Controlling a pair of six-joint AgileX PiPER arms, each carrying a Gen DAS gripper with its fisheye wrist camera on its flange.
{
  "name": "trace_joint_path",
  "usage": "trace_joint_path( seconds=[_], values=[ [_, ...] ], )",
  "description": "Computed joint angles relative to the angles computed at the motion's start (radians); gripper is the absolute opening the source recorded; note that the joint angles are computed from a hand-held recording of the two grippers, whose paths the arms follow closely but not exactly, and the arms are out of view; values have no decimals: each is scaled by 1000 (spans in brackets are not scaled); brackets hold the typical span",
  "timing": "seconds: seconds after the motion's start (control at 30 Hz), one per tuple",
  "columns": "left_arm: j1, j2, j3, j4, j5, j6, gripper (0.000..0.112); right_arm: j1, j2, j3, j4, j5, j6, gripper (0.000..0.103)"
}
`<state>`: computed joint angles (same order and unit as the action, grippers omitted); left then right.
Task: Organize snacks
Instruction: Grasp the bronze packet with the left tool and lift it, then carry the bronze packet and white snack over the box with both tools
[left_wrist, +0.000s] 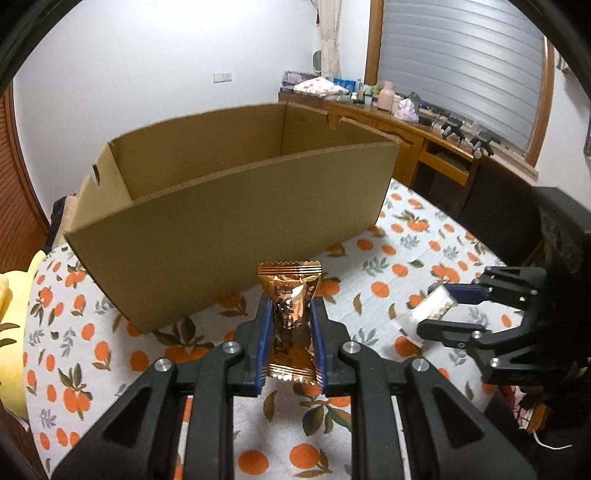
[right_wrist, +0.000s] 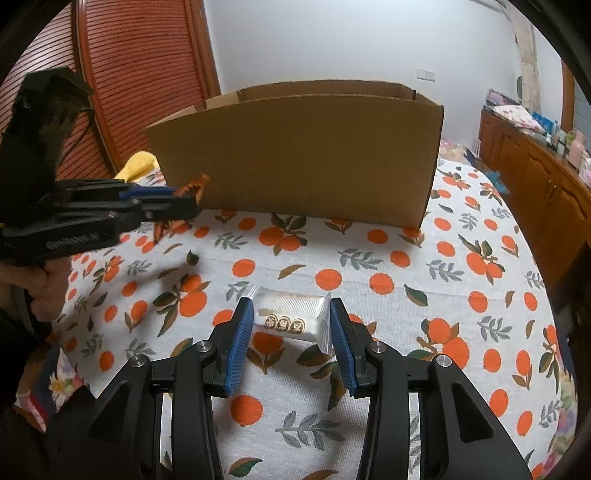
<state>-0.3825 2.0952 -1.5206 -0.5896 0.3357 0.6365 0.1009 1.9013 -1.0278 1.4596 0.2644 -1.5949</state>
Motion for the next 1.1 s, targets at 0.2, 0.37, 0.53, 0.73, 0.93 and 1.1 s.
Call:
trace_joint_path(
  seconds=[0.2, 0.37, 0.53, 0.73, 0.93, 1.1],
  values=[
    [4, -61, 23, -4, -8, 20, 17, -2, -23, -4, -7, 1, 5, 41],
    [9, -91, 16, 15, -13, 7, 17, -2, -46, -25, -59, -2, 50, 41],
    [27, -111, 7, 31, -19, -15, 17, -1, -62, -71, -181, -3, 169, 41],
    [53, -128, -19, 38, -13, -22, 17, 5, -86, -126, -326, -1, 303, 41],
    [87, -128, -64, -40, -2, 26, 17, 14, -93, -168, -362, -2, 331, 41],
    [109, -91, -128, -40, 18, 12, 18, 23, -69, -223, -440, 9, 387, 41]
  ],
)
